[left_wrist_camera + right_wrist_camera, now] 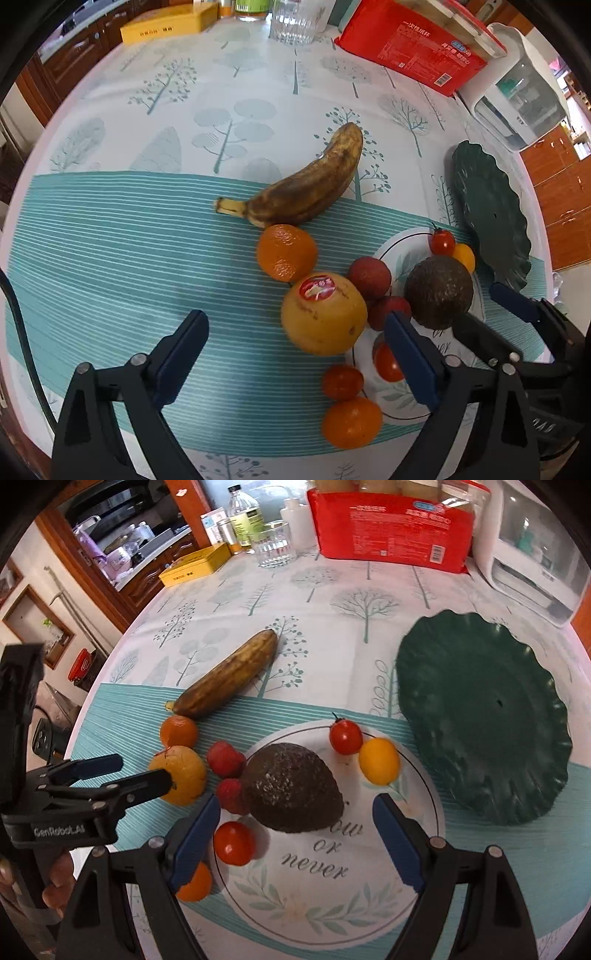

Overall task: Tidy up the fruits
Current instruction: 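Grasp the yellow grapefruit with the left tool while the right tool grasps the brown avocado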

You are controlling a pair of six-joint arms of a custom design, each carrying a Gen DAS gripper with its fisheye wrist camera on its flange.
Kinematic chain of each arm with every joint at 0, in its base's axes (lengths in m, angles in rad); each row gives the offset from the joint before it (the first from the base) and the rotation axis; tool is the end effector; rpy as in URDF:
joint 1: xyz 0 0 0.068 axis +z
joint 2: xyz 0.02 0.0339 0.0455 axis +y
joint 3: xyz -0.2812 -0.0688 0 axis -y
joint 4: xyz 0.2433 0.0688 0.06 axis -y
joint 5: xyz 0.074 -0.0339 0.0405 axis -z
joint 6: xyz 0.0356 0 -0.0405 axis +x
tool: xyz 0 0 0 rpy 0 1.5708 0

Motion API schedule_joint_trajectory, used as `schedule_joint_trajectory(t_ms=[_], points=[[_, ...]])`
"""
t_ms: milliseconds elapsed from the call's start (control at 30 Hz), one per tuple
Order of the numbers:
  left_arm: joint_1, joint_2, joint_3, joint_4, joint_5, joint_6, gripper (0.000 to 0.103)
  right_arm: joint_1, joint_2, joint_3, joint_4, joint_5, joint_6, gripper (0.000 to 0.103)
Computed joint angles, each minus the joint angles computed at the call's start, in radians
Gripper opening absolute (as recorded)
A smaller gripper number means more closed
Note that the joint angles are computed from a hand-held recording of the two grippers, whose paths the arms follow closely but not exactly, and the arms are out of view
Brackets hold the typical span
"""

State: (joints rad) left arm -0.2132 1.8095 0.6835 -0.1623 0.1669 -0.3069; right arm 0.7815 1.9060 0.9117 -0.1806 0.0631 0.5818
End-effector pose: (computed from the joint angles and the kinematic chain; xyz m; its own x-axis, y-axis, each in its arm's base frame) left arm 0.2683 -0.0641 0.0881 -0.9715 -0.0945 -0.2175 -0.0415 0.9708 -0.2363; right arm 0.2413 0.2362 0.1067 -0.9240 -0.1442 -0.3542 -0.2130 0.9633 0.1633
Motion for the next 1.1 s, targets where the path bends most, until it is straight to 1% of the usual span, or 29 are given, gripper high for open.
schedule_joint_trajectory(t_ms=[133, 200, 233, 267, 333, 367, 667, 867, 967, 1000, 1033, 1100], points=[[0.0, 0.044, 0.028, 0.005, 0.029, 0.001, 0.083, -0.006, 0.036, 0.017, 0.016, -0.012, -0.045, 0.078], [-0.002, 0.069, 0.041, 0.006, 0.035, 0.004, 0.075, -0.01, 0.061, 0.033, 0.011, -0.02, -0.062, 0.071], [-0.004, 0.083, 0.049, 0.005, 0.04, 0.001, 0.069, -0.014, 0.07, 0.037, 0.012, -0.028, -0.068, 0.069], [-0.002, 0.092, 0.052, 0.01, 0.055, -0.001, 0.067, -0.019, 0.077, 0.038, 0.017, -0.043, -0.073, 0.066], [0.002, 0.105, 0.054, 0.02, 0.075, -0.004, 0.064, -0.021, 0.079, 0.032, 0.033, -0.049, -0.075, 0.066], [-0.003, 0.113, 0.057, 0.027, 0.079, -0.01, 0.062, -0.023, 0.08, 0.033, 0.035, -0.05, -0.081, 0.066], [-0.039, 0.172, 0.102, 0.022, 0.076, -0.048, 0.062, -0.038, 0.118, 0.066, 0.036, -0.08, -0.097, 0.068], [-0.013, 0.197, 0.112, 0.026, 0.11, -0.049, 0.062, -0.085, 0.157, 0.062, 0.079, -0.188, -0.065, 0.068], [-0.02, 0.206, 0.123, 0.022, 0.105, -0.045, 0.061, -0.09, 0.159, 0.05, 0.102, -0.202, -0.058, 0.067], [-0.026, 0.208, 0.126, 0.023, 0.098, -0.043, 0.059, -0.087, 0.159, 0.049, 0.104, -0.199, -0.058, 0.067], [-0.023, 0.208, 0.124, 0.027, 0.115, -0.035, 0.052, -0.084, 0.157, 0.046, 0.107, -0.195, -0.057, 0.067], [-0.032, 0.205, 0.122, 0.028, 0.112, -0.04, 0.051, -0.081, 0.152, 0.037, 0.111, -0.196, -0.055, 0.066]])
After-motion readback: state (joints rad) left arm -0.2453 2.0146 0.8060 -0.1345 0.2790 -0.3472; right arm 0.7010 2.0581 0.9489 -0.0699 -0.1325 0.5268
